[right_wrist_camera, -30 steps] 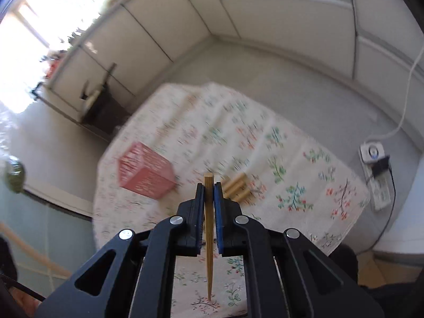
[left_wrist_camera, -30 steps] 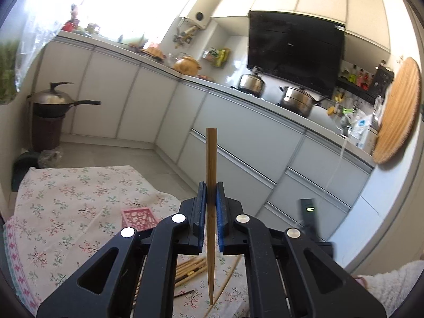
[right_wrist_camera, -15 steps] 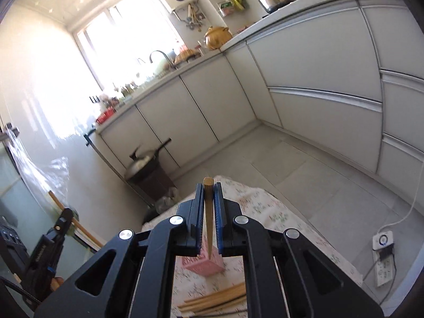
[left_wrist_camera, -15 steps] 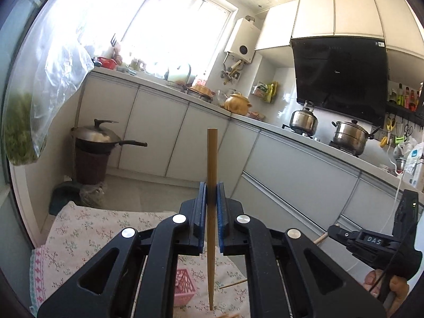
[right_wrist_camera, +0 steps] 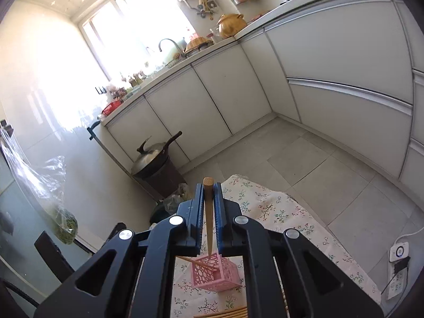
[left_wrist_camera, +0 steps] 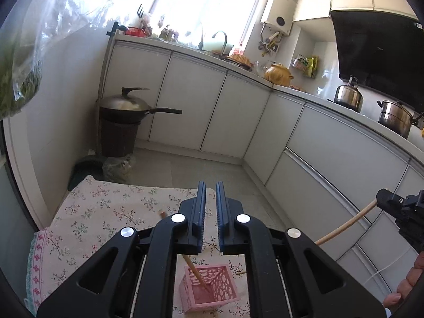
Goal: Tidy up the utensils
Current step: 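Lower the left tool's chopstick into the pink holder and open it while the right tool carries its chopstick over, then open the right tool to drop its chopstick into the pink holder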
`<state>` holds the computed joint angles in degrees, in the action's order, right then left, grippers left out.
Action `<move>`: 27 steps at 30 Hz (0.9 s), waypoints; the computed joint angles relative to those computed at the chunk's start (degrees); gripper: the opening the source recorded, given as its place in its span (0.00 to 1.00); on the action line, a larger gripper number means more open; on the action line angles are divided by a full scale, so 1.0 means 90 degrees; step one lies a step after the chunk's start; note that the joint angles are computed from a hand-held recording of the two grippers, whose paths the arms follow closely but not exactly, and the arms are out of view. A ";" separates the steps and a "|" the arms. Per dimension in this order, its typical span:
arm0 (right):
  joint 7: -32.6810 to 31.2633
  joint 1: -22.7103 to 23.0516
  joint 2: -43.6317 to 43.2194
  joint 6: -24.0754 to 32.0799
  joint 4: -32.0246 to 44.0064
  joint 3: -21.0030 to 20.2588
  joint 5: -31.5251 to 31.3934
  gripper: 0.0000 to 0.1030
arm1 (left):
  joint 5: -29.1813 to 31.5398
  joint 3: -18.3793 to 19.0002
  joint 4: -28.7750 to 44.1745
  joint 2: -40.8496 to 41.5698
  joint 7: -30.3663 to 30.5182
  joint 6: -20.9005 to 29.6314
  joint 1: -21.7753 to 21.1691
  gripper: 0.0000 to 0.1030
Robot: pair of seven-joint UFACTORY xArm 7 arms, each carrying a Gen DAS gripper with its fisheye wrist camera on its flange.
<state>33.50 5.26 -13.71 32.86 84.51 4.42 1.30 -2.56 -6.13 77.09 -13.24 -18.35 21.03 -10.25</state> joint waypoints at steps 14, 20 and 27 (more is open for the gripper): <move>0.0188 0.0112 0.0467 0.0209 0.0418 0.0220 -0.0583 0.07 | 0.0107 -0.0046 -0.0080 -0.0862 -0.0549 -0.0532 0.0441 0.32; 0.0115 0.0275 0.0856 0.0308 0.0716 0.0197 -0.0611 0.17 | 0.0153 -0.0034 0.0110 -0.0760 -0.0483 -0.0227 0.0329 0.35; 0.0218 0.0292 0.0481 0.0190 0.0377 0.0261 -0.1012 0.17 | 0.0159 -0.0059 0.0407 -0.0548 -0.0154 0.0464 0.0113 0.39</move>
